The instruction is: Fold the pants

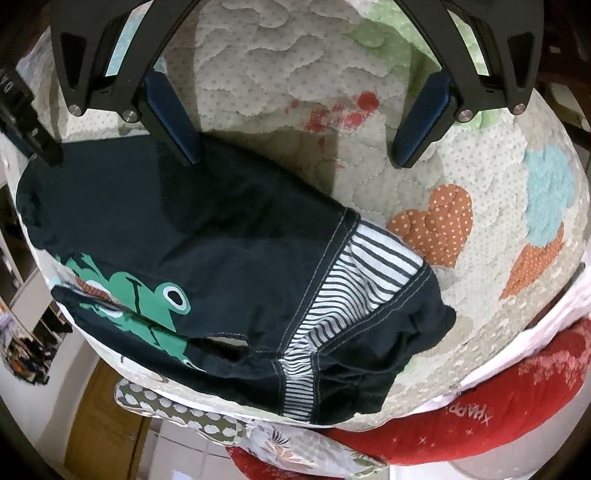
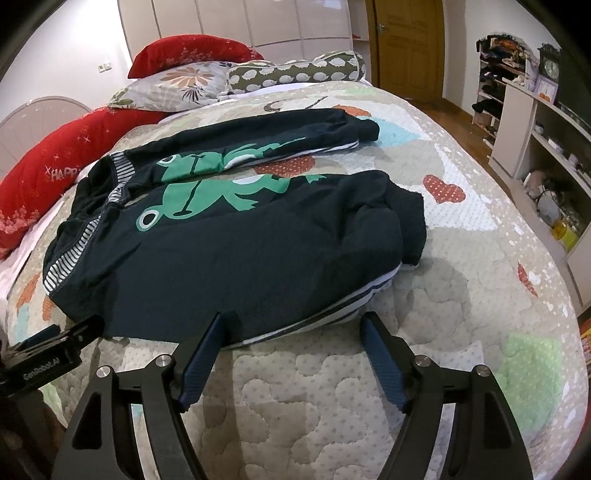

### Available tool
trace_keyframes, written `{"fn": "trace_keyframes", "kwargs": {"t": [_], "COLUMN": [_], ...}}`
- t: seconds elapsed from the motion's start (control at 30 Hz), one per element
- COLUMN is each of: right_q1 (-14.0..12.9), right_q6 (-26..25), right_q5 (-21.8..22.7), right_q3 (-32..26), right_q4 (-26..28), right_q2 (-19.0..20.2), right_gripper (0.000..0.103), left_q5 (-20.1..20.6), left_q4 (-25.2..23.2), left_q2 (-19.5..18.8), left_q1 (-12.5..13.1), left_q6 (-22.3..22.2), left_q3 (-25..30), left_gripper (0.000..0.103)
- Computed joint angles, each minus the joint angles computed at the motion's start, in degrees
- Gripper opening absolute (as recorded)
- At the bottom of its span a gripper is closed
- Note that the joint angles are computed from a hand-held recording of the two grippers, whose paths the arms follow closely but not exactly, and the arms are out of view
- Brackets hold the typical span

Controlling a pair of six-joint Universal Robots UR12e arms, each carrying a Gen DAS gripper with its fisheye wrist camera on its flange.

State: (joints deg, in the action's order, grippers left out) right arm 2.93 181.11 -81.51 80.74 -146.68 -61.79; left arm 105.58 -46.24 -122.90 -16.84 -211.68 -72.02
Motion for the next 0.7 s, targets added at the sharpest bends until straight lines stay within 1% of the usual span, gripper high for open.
{"fn": "trace_keyframes", "kwargs": {"t": [0.17,0.27,0.33,0.4,0.47,0.5,0.57,0.63,0.7], "right_q1": [-0.6,-1.0,-1.0,-0.7,-0.2,0.1,0.6,0.4,0.1], "right_q6": [0.3,-0.1,-0.5,-1.6,-3.4,-4.4,-5.4,-4.7,-4.7], "right_q5": [2.4,4.4,5.3,4.9,3.6,2.8,1.0,1.5,2.7], "right_q3": [-0.1,-0.5,-0.5,-0.5,-0.3,-0.3,-0.3,-0.4,-0.6], "right_q4": [1.1,2.4,2.6,2.4,1.8,1.5,1.1,1.1,1.6], "right_q2": [-0.1,0.0,0.1,0.2,0.4,0.5,0.6,0.7,0.8], "right_gripper": [0.083,0.088,0.093,0.097,0.101,0.102,0.103,0.103,0.103], "left_q5": [-0.4,-0.2,0.2,1.7,3.7,3.9,2.6,-0.3,-0.8], "left_q4": [-1.7,-2.2,-1.8,-1.4,-0.6,-0.5,-1.1,-2.8,-2.3], "left_q2": [-0.2,-0.3,-0.3,-0.4,-0.6,-0.5,-0.1,0.6,1.7], "left_q1": [0.0,0.0,-0.2,-0.5,-1.1,-1.2,-1.0,-0.3,-0.1], "left_q6": [-0.9,-1.3,-1.0,0.6,2.5,3.1,3.8,3.3,1.6], "left_q3": [1.0,1.3,1.2,1.2,1.0,0.9,0.5,0.4,-0.6], "left_gripper": [0.103,0.103,0.103,0.103,0.103,0.103,0.103,0.103,0.103]}}
